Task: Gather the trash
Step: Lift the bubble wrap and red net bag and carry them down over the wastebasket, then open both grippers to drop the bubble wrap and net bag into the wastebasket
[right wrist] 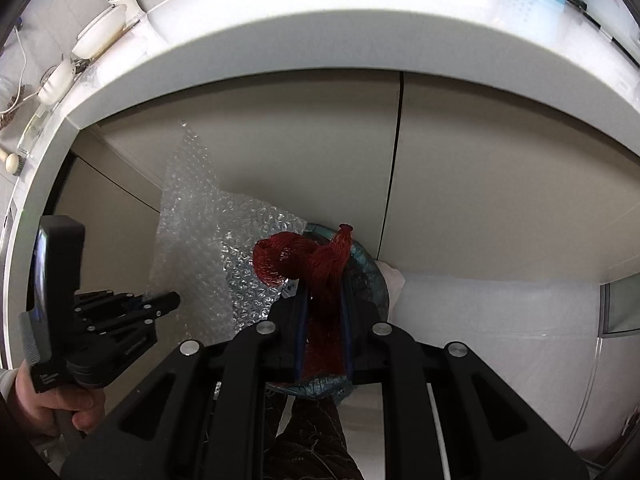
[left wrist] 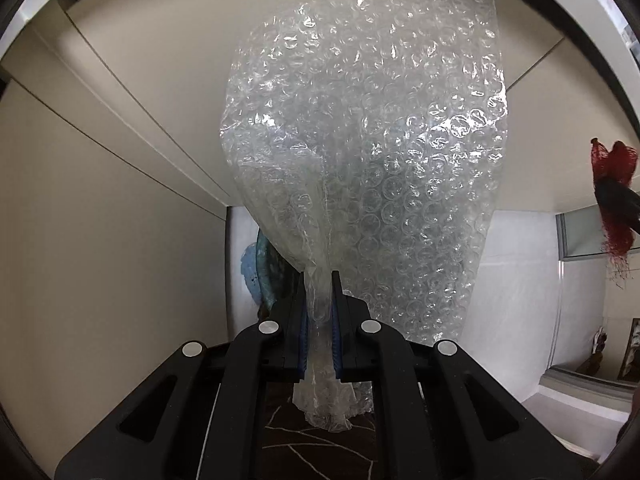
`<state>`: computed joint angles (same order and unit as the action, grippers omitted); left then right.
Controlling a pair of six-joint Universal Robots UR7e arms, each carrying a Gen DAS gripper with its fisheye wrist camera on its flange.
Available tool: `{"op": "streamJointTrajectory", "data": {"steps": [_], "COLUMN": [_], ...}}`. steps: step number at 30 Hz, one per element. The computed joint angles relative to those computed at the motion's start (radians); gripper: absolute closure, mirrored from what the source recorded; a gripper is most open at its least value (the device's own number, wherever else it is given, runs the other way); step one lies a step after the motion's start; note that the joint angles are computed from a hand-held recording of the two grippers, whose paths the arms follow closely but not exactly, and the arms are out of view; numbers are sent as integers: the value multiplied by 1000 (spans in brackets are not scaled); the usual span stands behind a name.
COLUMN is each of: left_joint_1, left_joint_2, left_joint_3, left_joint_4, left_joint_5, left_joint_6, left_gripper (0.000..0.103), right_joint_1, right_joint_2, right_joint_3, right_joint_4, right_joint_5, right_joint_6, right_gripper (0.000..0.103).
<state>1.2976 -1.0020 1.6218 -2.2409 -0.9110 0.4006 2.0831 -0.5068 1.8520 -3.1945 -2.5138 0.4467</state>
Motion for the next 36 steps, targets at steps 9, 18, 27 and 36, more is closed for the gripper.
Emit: {"op": "streamJointTrajectory", "data": {"steps": [9, 18, 27, 36], "left_joint_1": [-47, -103, -119, -85], "left_joint_2": [10, 0, -171, -278], "left_joint_3": [11, 34, 184, 215], "left_joint_4": [28, -14, -179, -152], "left_joint_5": [-8, -30, -72, -81], "left_joint_6": [-47, -86, -90, -58], "left_gripper": [83, 60, 17, 6], "right_joint_1": [-12, -16, -30, -55], "right_joint_2": [-4, 11, 51, 123], "right_joint_3": [10, -17, -93, -218], "right_joint_4": [18, 37, 75, 189], "right_joint_5": [17, 33, 80, 133], "right_joint_6": [18, -3, -57, -105], "right_gripper": [90, 90, 89, 85]}}
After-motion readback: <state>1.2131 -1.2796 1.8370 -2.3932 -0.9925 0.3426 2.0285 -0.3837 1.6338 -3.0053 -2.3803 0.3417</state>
